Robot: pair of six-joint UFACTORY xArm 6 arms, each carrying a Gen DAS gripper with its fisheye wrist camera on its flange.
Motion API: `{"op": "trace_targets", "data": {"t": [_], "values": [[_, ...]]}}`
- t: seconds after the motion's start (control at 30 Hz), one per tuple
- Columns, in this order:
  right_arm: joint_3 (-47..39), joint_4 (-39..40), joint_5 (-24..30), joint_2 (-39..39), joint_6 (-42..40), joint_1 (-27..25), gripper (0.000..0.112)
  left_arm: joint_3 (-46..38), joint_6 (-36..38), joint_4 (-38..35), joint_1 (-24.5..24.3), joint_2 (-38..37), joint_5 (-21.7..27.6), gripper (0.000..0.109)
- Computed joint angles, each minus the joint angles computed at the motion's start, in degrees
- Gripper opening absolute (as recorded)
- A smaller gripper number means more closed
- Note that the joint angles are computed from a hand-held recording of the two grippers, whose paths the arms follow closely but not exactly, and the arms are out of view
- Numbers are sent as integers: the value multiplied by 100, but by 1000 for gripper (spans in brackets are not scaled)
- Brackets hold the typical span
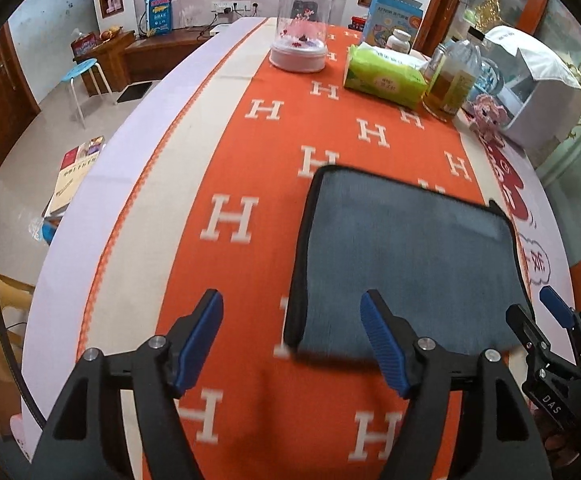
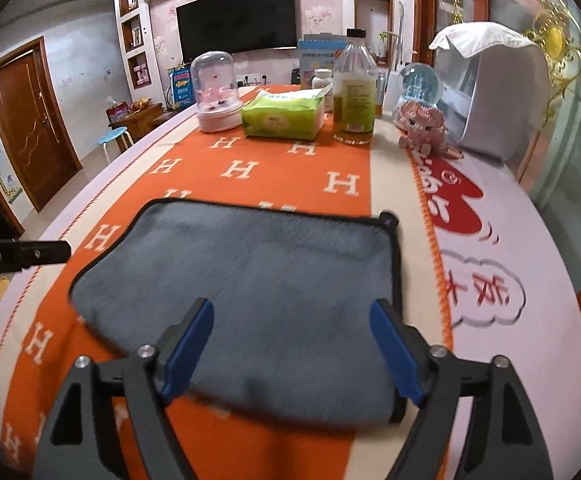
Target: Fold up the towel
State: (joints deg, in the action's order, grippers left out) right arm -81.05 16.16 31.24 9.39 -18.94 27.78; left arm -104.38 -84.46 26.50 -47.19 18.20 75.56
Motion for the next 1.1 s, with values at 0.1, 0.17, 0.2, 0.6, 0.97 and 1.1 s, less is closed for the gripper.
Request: {"op": "trace_targets", "data": {"t": [0.1, 0.17, 0.2, 0.6, 0.97, 1.1], "values": [[387, -8, 99, -371, 181, 45, 89, 161, -101, 11, -213, -174, 122, 79], [639, -79, 202, -624, 386, 69, 93, 242, -143, 22, -318, -268, 178, 82], [801, -99, 268, -785, 512, 81, 94, 344, -211, 32, -407, -366, 183, 82], [2306, -662, 904, -2488, 1958, 238, 100, 817, -300, -191, -1130, -983, 465, 102], [2676, -1152, 1918, -3647, 2872, 461, 102, 5, 0, -99, -1642, -740, 1018, 102], [2484, -1269, 2278, -3884, 2924, 472, 103, -779, 169, 157, -1830, -402, 1404, 102]]}}
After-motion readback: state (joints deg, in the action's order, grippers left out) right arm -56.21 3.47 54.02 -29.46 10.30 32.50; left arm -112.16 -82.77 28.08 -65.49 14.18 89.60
